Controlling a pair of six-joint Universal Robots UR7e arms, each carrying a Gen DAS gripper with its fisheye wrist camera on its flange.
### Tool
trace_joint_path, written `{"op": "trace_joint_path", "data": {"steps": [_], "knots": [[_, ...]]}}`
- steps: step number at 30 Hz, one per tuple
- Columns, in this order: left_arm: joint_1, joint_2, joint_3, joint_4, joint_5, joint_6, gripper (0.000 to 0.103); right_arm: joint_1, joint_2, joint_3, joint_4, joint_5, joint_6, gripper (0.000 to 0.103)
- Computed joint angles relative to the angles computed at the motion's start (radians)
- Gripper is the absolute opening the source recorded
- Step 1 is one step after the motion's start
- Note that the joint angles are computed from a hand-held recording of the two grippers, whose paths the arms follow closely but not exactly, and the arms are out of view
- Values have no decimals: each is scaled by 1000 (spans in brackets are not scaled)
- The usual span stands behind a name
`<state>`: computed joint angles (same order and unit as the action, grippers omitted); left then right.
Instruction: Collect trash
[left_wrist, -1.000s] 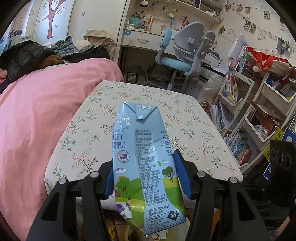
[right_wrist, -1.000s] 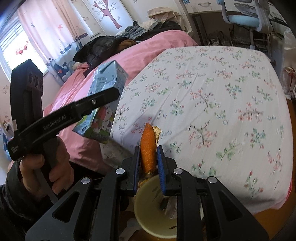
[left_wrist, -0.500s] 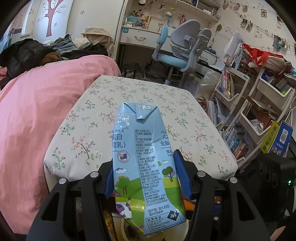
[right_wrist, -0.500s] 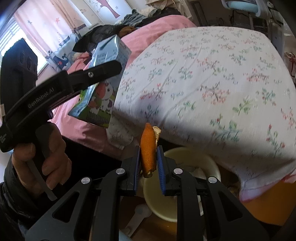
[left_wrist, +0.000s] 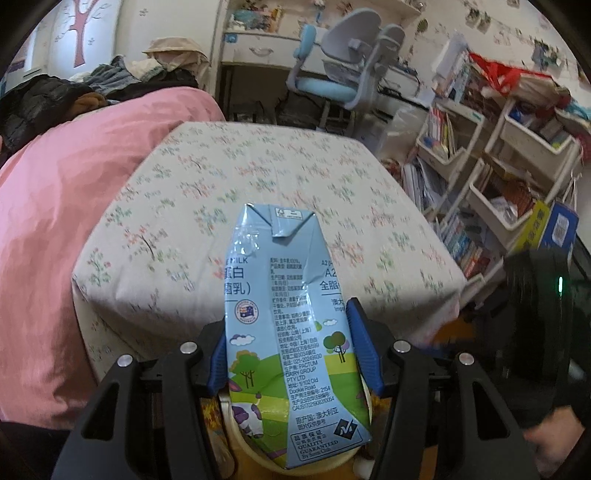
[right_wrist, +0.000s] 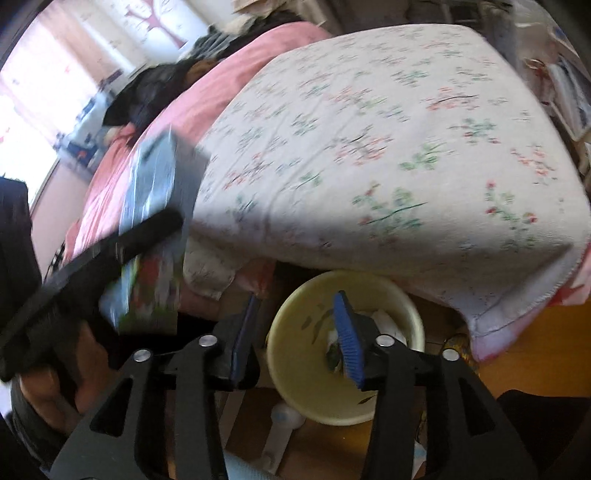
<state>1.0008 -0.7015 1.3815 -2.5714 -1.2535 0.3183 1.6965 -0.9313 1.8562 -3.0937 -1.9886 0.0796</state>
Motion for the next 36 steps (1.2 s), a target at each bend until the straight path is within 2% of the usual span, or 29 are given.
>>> {"op": "trace_joint_path", "data": {"steps": [7,10,13,15,16,19,22,25,27,31,36], "knots": [[-11,-13,38,62,42,17,55,6,-10,34,-194,-76,-7,52],[-9,-12,30,154,53,-8,56,14,-8,36,-266,-120,-21,56],[-7,7,-5,319,88,-45,56,25,-1,37,-331,-159,-50,59],[-13,14,-7,363,124,-42,58,32,5,33,-368,-181,-73,62],[-16,14,-2,361,136,-33,63,36,8,33,-389,-195,-89,65],[-19,3,17,300,153,-25,70,50,21,23,-435,-238,-131,71],[-17,-3,25,224,170,-44,71,65,41,9,-480,-288,-168,76],[-17,-17,56,43,181,-36,80,75,58,-1,-521,-317,-205,76],[-21,-28,91,-131,191,-15,84,82,72,-11,-548,-336,-236,76],[-28,-25,110,-351,194,44,93,100,106,-37,-626,-357,-330,76],[-30,6,44,-456,160,131,94,118,141,-62,-709,-368,-445,77]]}}
